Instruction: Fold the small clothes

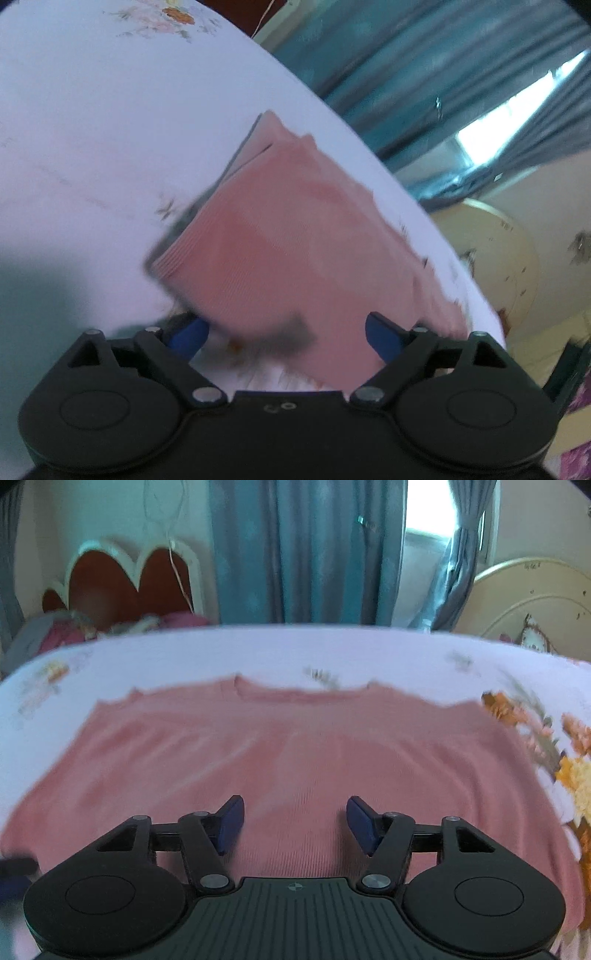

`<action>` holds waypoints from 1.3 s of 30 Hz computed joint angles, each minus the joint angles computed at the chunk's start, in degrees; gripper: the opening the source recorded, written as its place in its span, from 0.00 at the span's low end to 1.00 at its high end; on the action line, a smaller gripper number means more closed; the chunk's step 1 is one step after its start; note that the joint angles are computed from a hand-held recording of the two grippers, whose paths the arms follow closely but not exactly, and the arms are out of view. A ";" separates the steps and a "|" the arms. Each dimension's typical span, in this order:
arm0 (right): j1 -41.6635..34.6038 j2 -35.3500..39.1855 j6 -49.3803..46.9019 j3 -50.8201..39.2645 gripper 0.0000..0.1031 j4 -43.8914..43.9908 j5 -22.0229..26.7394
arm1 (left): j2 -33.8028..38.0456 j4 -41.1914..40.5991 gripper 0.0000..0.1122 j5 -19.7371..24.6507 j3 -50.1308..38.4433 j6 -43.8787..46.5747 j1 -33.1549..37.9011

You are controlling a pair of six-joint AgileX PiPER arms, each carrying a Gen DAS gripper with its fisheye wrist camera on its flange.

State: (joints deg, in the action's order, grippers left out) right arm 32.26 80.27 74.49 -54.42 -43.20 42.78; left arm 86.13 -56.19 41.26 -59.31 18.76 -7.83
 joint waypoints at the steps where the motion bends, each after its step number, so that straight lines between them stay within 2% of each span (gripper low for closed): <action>1: 0.17 0.67 0.62 0.91 0.54 -0.82 -0.52 | 0.76 -2.40 0.80 -1.65 0.15 1.03 -0.40; 3: 0.48 0.98 1.52 1.37 0.54 -2.46 -0.59 | 2.44 -7.19 0.79 -4.28 0.14 3.50 -0.93; 4: 0.06 0.72 0.29 0.55 0.53 -1.20 -0.17 | 2.96 -8.83 0.74 -5.19 0.09 4.30 -1.16; 5: 0.20 0.00 1.36 0.42 0.47 -1.78 -0.19 | 3.69 -10.67 0.70 -5.93 -0.06 5.33 -1.35; 6: 0.99 -0.91 4.26 0.63 0.45 -4.43 0.21 | 4.55 -12.37 0.62 -6.30 -0.25 6.16 -1.44; 8: 1.88 -0.71 5.99 0.56 0.45 -6.48 1.27 | 6.08 -15.96 0.52 -7.71 -0.37 7.54 -1.94; 10: -0.26 2.54 1.28 0.78 0.45 -2.11 -1.73 | 7.74 -18.87 0.42 -8.54 -1.09 8.93 -2.27; 11: -0.27 2.34 0.66 0.90 0.45 -2.28 -1.43 | 8.74 -19.54 0.40 -8.70 -1.71 8.65 -2.41; 13: -1.48 2.02 -1.67 0.01 0.45 0.28 -1.63 | 9.94 -20.78 0.24 -9.66 -2.18 8.67 -2.72; 15: -1.68 0.55 0.65 0.37 0.45 -1.29 -1.71 | 10.45 -22.89 0.17 -9.85 -1.41 10.22 -2.38; 17: -1.37 0.24 3.56 1.26 0.45 -3.37 -1.48 | 10.38 -25.11 0.16 -10.08 -0.52 11.78 -2.26; 18: -2.18 1.95 1.63 1.31 0.45 -1.52 -2.71 | 10.21 -25.27 0.16 -10.65 -0.35 11.90 -2.58; 21: -1.91 2.14 -0.03 1.45 0.45 -1.84 -2.62 | 9.20 -25.36 0.13 -12.26 0.31 11.84 -3.30; 25: -3.11 1.25 -1.79 2.63 0.45 -1.52 -4.99 | 7.98 -24.17 0.11 -14.85 0.80 9.89 -4.42; 28: -4.20 -0.36 -3.24 4.05 0.45 -0.10 -7.22 | 6.43 -16.39 0.10 -18.14 -0.65 3.48 -6.60; 34: -11.82 -8.04 -9.94 8.99 0.45 8.04 -15.38 | 4.25 9.67 0.10 -22.15 -8.55 -14.74 -14.06; 39: -23.15 -16.46 -28.40 13.19 0.45 25.17 -18.96 | 8.05 31.92 0.09 -20.81 -20.34 -28.88 -24.35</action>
State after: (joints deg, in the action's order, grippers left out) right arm 9.11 63.81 46.09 -41.23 -18.03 23.82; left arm 94.18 -24.28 20.45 -79.66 -10.12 -32.18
